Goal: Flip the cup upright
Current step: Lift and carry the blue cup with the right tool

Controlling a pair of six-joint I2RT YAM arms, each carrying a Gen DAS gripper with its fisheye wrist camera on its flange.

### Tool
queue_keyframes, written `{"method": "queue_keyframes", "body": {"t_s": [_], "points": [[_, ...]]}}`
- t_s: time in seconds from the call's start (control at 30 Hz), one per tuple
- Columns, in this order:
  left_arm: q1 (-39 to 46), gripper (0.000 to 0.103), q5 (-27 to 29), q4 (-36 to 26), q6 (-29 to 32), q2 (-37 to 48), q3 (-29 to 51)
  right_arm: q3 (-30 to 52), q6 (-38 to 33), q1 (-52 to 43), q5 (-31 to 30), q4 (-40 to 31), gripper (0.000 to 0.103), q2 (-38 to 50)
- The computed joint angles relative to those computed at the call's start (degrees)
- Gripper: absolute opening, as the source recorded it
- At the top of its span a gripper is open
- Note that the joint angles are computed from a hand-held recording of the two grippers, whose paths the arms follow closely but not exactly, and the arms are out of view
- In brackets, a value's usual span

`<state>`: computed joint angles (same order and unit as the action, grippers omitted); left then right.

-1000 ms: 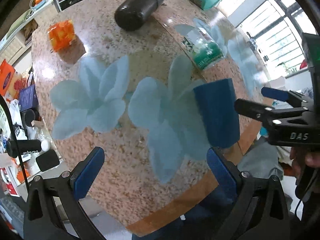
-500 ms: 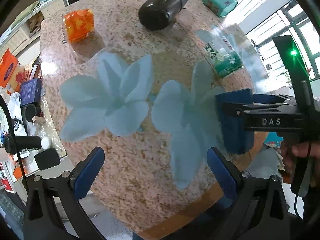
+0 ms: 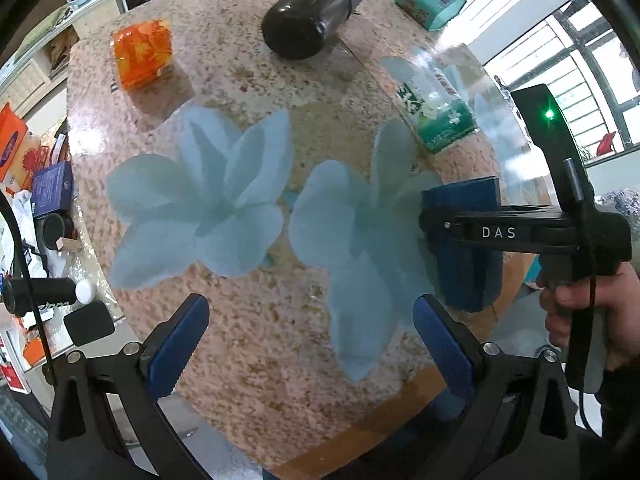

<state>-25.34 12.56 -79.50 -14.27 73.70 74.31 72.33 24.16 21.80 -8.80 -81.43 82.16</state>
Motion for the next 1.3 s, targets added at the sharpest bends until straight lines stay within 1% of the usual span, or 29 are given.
{"method": "queue_keyframes", "body": {"t_s": [0.1,0.2,0.27,0.3,0.33,0.37,0.47,0.53,0.7,0.83,0.9,1.03,1.07,1.1,1.13,1.17,1.3], "points": [[-0.57,0.103,1.78,-0.07,0.15,-0.16,0.57,-1.81,-0.68,-1.23,-0.52,-0.30,0.072,-3.50],[-1.11,0.103,2.09,-0.13,-0.83,-0.55,0.84,-2.97,-1.38,-2.30,-0.89,-0.69,0.072,-6.15],[-1.86,0.103,1.34,-0.16,-1.70,-0.75,0.96,-3.32,-1.85,-2.65,-0.96,-0.87,0.072,-7.37],[-2.32,0.103,0.92,-0.19,-2.23,-0.89,1.04,-3.03,-3.98,-4.72,-1.16,-1.77,0.072,-8.02],[-2.63,0.103,0.63,-0.17,-2.60,-1.08,1.06,-3.67,-4.17,-5.15,-1.41,-1.70,0.072,-9.46],[-3.00,0.103,0.32,-0.13,-3.03,-1.21,1.13,-1.98,-5.24,-6.49,-1.70,-3.75,0.072,-10.34],[-4.36,0.103,-0.57,-0.44,-3.90,-1.47,1.48,-3.73,-6.53,-9.69,-3.00,-3.92,0.072,-14.70],[-5.23,0.103,-1.12,-0.63,-4.68,-1.60,1.56,-5.05,-7.12,-10.49,-2.84,-3.97,0.072,-18.26],[-7.16,0.103,-1.94,-1.16,-6.78,-2.47,1.46,-6.17,-11.19,-14.69,-2.78,-5.59,0.071,-25.37],[-8.83,0.103,-3.26,-1.76,-8.05,-2.30,2.09,-5.39,-13.76,-17.08,-1.84,-5.54,0.071,-29.96],[-9.52,0.103,-3.95,-2.07,-8.56,-1.89,2.76,-4.26,-12.18,-15.21,-0.70,-3.42,0.071,-29.66],[-10.77,0.103,-5.20,-2.43,-9.07,-1.00,3.75,-6.97,-12.14,-12.60,2.57,1.74,0.071,-34.27],[-11.12,0.103,-5.56,-2.43,-9.23,-0.79,3.91,-7.85,-11.91,-11.69,3.38,4.10,0.071,-33.73],[-11.61,0.103,-6.06,-2.34,-9.49,-0.58,4.03,-9.03,-9.53,-8.24,5.57,6.78,0.071,-33.49],[-12.02,0.103,-6.38,-2.10,-9.71,-0.54,3.88,-10.50,-9.54,-7.25,6.81,8.34,0.071,-34.61],[-12.24,0.103,-6.70,-1.89,-9.76,-0.45,3.80,-10.98,-7.24,-4.05,8.94,9.74,0.071,-34.44],[-13.35,0.103,-8.21,-0.68,-9.82,-0.01,3.38,-15.04,-6.27,1.81,14.22,14.40,0.071,-38.34]]}}
